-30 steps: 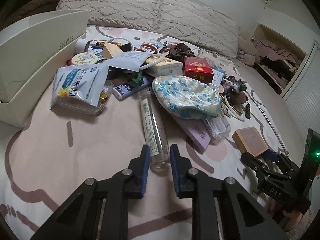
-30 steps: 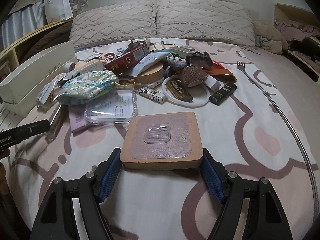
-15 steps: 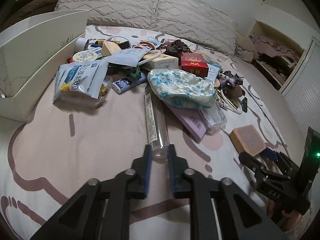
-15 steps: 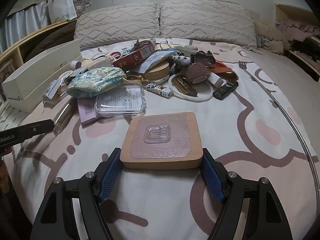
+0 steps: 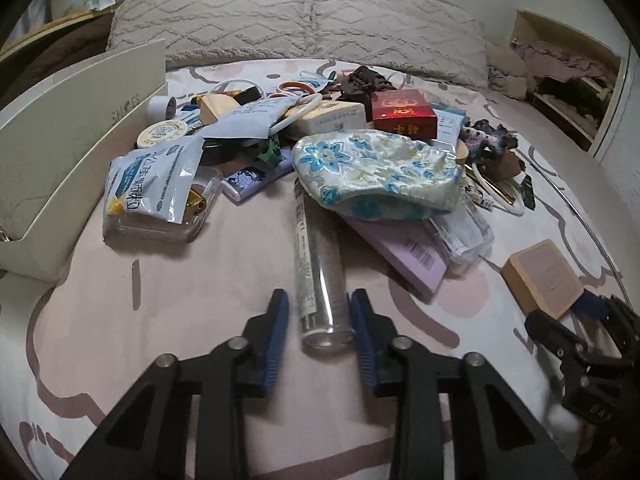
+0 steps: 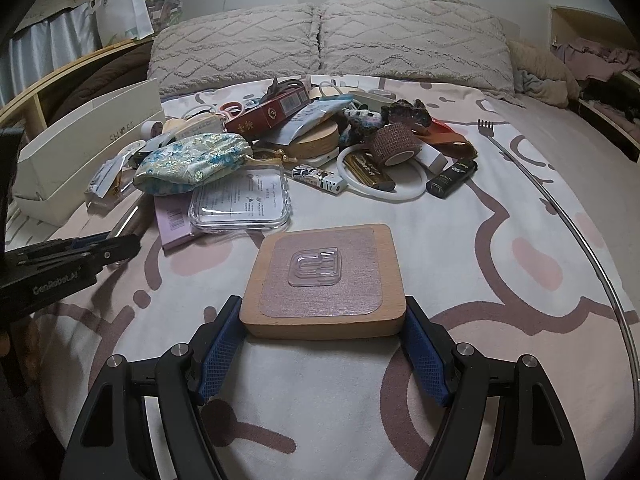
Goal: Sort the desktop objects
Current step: 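Grasp the clear tube of brown contents with the left gripper while the right holds the pad, then lift the clear tube with the left gripper while the right holds the pad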
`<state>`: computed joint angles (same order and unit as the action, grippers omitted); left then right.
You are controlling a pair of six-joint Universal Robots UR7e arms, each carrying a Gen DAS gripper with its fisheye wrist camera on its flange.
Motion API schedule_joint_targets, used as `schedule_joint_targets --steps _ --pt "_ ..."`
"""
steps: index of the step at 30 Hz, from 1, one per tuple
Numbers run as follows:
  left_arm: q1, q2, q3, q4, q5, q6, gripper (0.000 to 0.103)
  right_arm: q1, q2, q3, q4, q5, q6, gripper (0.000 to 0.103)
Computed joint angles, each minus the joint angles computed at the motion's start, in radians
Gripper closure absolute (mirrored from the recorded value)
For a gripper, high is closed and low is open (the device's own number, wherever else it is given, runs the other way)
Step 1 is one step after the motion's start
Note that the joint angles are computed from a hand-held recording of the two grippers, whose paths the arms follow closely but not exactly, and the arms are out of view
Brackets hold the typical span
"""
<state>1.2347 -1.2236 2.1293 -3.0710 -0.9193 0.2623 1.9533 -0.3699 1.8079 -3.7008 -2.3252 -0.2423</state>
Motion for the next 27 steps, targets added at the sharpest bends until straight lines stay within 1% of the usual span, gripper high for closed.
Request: schedule_joint_targets --steps 3,8,13,17,21,24,27 --pt "0.006 -0.019 0.012 0.006 -0.017 0.002 0.078 0.001 0.001 -0.002 0.003 -0.005 0.000 0.026" --pt "-0.002 -0.052 0.047 0.008 -0.016 0.004 0.078 0.002 0.003 -0.004 0.009 -0.009 0.004 0.026" --pt "-0.007 -0.104 0.085 0.046 -0.037 -0.015 0.078 0.000 -0.001 0.000 0.013 0.000 0.010 0.025" --pt "-0.016 -0.147 0.120 0.070 -0.041 -0.015 0.078 0.004 0.007 -0.009 0.015 -0.015 0.004 0.026" --pt "-0.027 -0.185 0.153 0.096 -0.043 -0.015 0.078 0.001 0.002 -0.006 0.025 -0.010 0.018 0.026" --pt "-0.031 -0.199 0.171 0.094 -0.040 -0.001 0.078 -0.002 -0.002 -0.003 0.029 -0.001 0.028 0.026" --pt "-0.025 -0.195 0.182 0.063 -0.044 0.022 0.078 -0.005 -0.005 0.000 0.029 0.007 0.035 0.026"
